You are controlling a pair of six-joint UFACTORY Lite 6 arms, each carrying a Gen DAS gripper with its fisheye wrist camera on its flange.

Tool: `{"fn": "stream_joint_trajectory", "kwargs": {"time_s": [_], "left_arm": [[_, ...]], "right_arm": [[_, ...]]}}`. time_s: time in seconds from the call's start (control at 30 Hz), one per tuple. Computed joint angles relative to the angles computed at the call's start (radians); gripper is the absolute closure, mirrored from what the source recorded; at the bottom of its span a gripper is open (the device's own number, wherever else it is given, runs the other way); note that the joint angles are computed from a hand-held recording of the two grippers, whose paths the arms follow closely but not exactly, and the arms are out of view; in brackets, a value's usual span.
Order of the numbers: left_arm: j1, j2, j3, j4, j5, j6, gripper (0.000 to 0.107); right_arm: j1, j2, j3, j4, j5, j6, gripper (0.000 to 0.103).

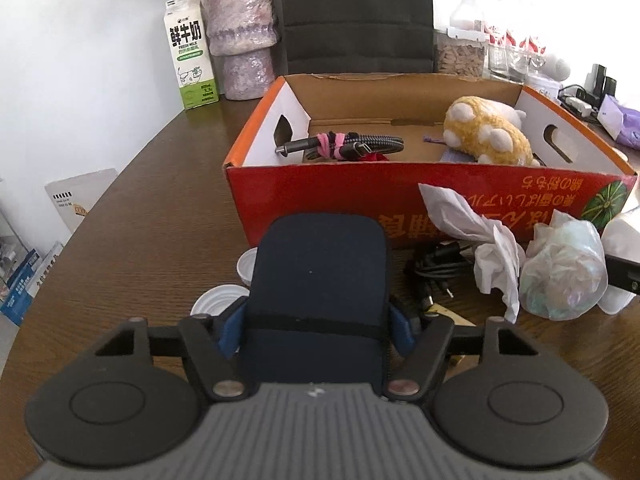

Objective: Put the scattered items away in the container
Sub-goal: 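Grasp the black zippered case with the left tool while the right tool grasps the white plastic container, then carry the case and container into the box and open both tools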

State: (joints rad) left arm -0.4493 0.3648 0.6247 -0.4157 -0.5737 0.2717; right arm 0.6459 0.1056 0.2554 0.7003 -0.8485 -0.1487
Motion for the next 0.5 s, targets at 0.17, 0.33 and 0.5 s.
{"fn": "stream_joint_trajectory", "kwargs": {"time_s": [0.17, 0.33, 0.5], "left_arm": [[0.004, -0.044, -0.040, 0.025, -0.015, -0.029, 0.041], [0.001, -0.092, -0.085, 0.022, -0.024, -0.028, 0.042], [0.001, -0.159, -0.133, 0.022, -0.030, -0.031, 0.042]], "right_arm": [[0.031, -0.062, -0.027, 0.052, -0.001, -0.019, 0.022], [0.062, -0.125, -0.056, 0.095, 0.009, -0.035, 0.022], [0.116, -0.221, -0.081, 0.195, 0.021, -0.115, 0.022]]}}
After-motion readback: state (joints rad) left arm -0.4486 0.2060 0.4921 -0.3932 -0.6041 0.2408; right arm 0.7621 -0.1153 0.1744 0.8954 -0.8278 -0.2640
